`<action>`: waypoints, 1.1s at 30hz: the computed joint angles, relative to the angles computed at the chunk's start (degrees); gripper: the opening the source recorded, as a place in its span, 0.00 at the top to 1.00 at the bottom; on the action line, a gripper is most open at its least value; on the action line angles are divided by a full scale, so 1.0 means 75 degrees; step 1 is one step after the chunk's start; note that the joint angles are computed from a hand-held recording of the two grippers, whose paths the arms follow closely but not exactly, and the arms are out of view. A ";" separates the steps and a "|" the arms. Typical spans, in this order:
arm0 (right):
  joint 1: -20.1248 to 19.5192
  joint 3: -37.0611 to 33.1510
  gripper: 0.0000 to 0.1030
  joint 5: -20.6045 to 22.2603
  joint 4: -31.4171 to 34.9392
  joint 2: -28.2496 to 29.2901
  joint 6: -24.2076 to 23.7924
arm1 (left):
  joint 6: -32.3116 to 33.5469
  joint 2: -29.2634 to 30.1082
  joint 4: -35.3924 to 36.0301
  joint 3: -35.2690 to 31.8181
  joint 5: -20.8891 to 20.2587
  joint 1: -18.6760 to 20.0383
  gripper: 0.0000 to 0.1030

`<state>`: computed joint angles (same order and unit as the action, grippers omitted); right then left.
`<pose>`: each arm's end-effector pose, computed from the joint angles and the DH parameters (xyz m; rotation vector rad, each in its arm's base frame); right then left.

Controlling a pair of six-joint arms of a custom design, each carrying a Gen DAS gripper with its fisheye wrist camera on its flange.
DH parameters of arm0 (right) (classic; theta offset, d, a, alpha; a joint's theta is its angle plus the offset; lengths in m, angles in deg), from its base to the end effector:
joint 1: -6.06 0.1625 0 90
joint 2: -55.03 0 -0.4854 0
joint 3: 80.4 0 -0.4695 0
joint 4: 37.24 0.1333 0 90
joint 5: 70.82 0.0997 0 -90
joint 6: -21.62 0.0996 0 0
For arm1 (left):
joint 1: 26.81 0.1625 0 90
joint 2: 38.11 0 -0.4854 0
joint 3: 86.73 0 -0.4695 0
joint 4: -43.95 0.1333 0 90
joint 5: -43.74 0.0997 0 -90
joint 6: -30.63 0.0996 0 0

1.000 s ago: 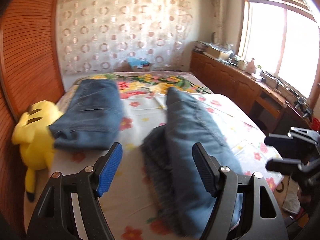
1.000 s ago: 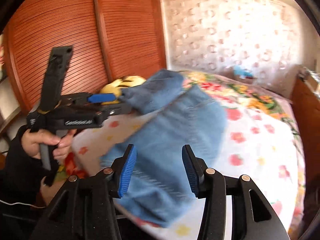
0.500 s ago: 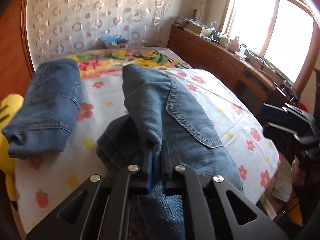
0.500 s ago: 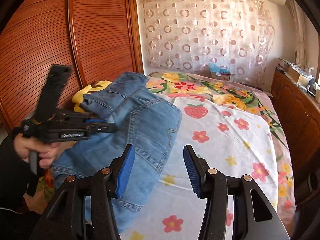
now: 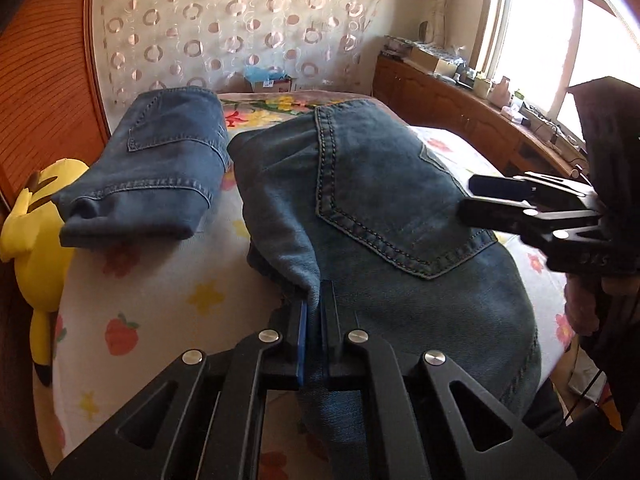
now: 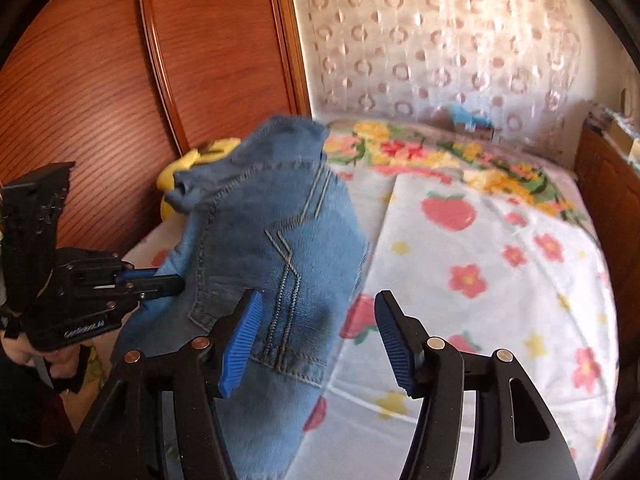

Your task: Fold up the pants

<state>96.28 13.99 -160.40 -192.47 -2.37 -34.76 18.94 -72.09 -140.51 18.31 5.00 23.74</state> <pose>0.1370 -0.7710 0.2484 1.3522 -2.5058 0.6369 -0.2635 -0.6523 -0.0279 0.3356 2.3273 -0.9216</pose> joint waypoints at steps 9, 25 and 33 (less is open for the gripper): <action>-0.0014 -0.1140 0.28 -0.0459 0.0922 0.0787 0.0491 | 0.0040 0.0193 0.0206 -0.0171 0.0019 0.0127 0.94; -0.0268 -0.1589 0.73 0.0648 0.2291 0.0891 0.0593 | 0.0117 0.0191 -0.0114 -0.0058 -0.0017 0.0117 0.94; 0.0539 -0.1154 0.82 0.1138 0.2434 0.0108 -0.0281 | 0.0603 -0.0296 -0.1879 0.0612 0.0113 -0.0297 0.94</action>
